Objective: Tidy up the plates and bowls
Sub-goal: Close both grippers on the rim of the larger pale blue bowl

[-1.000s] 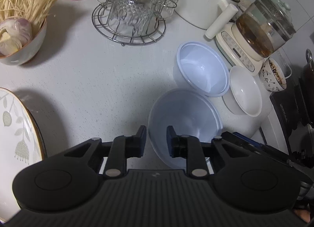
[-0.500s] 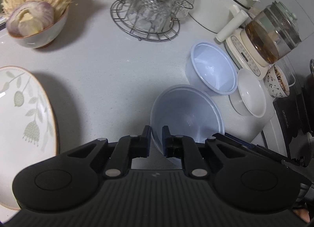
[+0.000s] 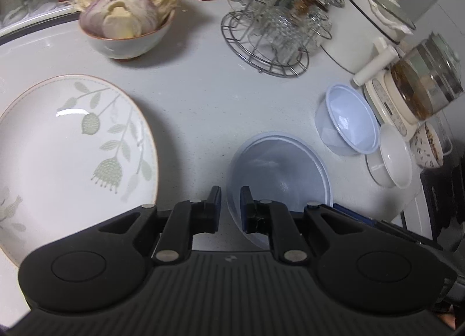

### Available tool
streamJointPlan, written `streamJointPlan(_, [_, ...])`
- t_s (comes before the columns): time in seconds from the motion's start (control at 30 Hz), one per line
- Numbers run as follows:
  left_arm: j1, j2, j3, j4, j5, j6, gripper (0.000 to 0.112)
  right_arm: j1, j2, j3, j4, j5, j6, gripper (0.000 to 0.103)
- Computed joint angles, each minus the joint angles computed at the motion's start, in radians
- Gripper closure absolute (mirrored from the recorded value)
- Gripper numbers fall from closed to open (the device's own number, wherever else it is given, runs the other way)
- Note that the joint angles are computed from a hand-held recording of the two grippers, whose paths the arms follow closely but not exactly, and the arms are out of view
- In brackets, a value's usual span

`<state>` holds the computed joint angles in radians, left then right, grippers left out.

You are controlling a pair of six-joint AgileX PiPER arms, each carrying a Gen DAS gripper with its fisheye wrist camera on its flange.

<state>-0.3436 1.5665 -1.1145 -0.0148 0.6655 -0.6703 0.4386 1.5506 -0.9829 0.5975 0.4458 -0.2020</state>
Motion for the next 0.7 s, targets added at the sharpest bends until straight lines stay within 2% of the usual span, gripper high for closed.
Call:
streamJointPlan(0.3, [0.026,-0.111,0.085,0.025,-0.014,-0.029,0.096,0.045,-0.035,0.01,-0.149,-0.037,0.13,0.072])
streamJointPlan(0.33, [0.031,-0.121,0.085,0.019,-0.008,-0.021,0.095,0.054,-0.04,0.009,-0.192,-0.039,0.169,0.063])
streamJointPlan(0.43, [0.037,-0.152,0.082,0.023,0.013,-0.019,0.095,0.06,-0.059,0.012,-0.226,-0.038,0.2,0.06])
streamJointPlan(0.7, [0.033,-0.228,0.026,-0.012,0.088,0.061,0.095,0.138,-0.159,-0.01,-0.608,-0.009,0.582,0.06])
